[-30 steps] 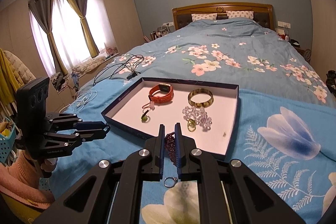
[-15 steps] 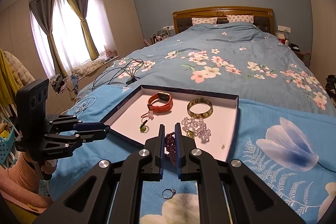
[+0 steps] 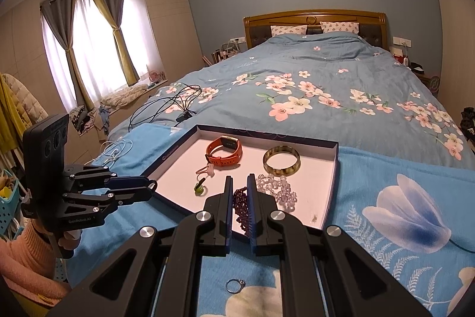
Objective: Organize jewelry
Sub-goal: 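Carry the purple bead bracelet toward the box with the right tool while the left tool carries the black ring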
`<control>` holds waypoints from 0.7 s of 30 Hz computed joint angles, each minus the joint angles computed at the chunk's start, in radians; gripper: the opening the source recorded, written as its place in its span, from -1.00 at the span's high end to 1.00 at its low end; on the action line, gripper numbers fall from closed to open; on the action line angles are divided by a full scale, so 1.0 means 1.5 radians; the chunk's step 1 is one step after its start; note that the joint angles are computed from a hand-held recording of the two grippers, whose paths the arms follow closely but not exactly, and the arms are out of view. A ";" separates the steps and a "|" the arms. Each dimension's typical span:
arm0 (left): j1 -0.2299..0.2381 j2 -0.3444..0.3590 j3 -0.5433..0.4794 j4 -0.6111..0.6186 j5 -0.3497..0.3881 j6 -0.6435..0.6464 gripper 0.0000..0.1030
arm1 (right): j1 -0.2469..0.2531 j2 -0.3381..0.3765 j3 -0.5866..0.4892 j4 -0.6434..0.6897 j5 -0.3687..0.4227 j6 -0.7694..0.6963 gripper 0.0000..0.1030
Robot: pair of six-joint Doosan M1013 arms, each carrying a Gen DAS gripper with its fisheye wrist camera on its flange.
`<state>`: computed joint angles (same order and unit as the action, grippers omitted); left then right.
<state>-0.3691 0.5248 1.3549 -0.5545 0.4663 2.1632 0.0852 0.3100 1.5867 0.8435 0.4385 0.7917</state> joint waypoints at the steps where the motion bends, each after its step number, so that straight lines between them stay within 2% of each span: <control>1: 0.000 0.002 -0.003 0.002 0.001 -0.002 0.58 | 0.000 0.001 -0.001 -0.003 0.000 0.002 0.85; 21: 0.000 0.023 -0.033 0.046 0.011 -0.050 0.58 | -0.002 0.023 -0.023 -0.021 0.011 0.031 0.85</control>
<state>-0.3684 0.5598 1.3059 -0.4856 0.4835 2.0880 0.0815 0.3440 1.5520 0.8121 0.4548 0.8389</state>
